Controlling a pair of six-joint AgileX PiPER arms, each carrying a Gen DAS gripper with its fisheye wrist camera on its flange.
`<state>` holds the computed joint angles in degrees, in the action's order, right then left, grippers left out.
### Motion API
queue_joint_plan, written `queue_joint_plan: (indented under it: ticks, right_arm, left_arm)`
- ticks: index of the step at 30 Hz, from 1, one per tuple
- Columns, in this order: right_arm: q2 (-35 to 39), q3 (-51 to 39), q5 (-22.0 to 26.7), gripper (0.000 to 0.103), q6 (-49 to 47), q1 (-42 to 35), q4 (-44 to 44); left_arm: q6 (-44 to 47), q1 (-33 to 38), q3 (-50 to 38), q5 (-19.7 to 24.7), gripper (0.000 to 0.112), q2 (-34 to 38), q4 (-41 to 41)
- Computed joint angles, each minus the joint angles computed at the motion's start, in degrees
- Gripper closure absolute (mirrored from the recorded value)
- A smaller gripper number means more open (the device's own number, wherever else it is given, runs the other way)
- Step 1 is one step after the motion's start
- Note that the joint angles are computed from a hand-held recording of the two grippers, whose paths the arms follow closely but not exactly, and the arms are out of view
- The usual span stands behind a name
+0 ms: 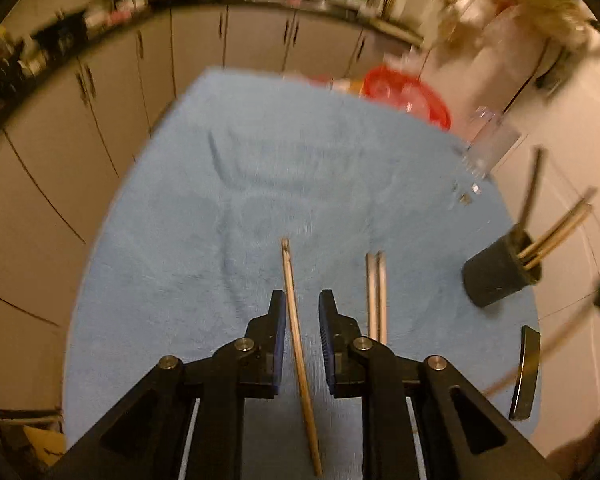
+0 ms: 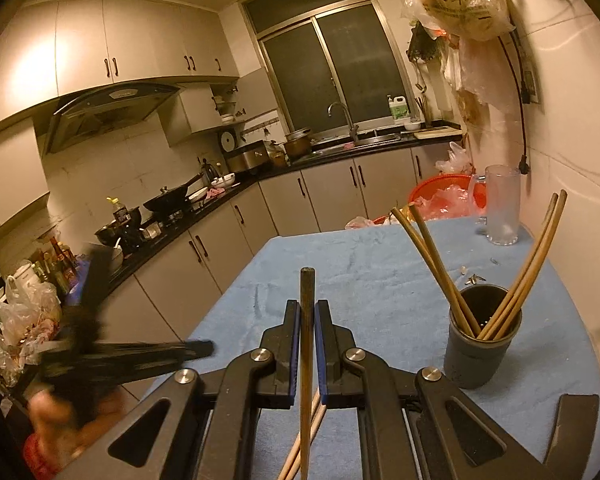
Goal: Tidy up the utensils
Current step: 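Lift both chopsticks and carry them above the black holder's opening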
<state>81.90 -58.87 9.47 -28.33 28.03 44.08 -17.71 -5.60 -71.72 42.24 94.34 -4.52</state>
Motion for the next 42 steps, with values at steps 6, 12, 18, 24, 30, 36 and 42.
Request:
queue_joint_plan:
  ticks: [6, 12, 18, 24, 30, 36, 42]
  right_arm:
    - [0.72, -0.52, 0.89, 0.095, -2.93, -0.36, 2.63]
    - [1.73, -1.17, 1.60, 0.095, -4.05, -0.70, 3.67]
    - [2.16, -1.51, 2.18, 0.095, -4.44, -1.21, 4.19]
    - [0.59, -0.96, 2.05, 0.095, -5.37, -1.93, 5.03]
    - [-2.12, 0.51, 1.62, 0.095, -9.96, -2.21, 9.99]
    - [-4.80, 2.36, 0.65, 0.095, -11.06, -2.62, 11.39]
    - [-7.34, 4.17, 1.22, 0.095, -15.70, -5.19, 16.52]
  left_arm:
    - [-2.33, 0.52, -11.49, 5.07, 0.096, 14.57, 2.00]
    - [-4.04, -0.54, -20.77, 8.74, 0.096, 23.62, 4.85]
    - [-6.74, -2.30, -19.82, 6.45, 0.106, 23.22, 7.92]
    - [-5.35, -2.43, -3.22, -4.74, 0.106, 7.61, 5.97]
    - [-7.47, -4.38, 6.60, -7.91, 0.106, -9.90, 7.77]
    - [-14.02, -9.80, 7.20, -6.61, 0.106, -17.97, 14.47]
    - [-17.47, -13.61, 6.22, -3.85, 0.106, -20.73, 18.38]
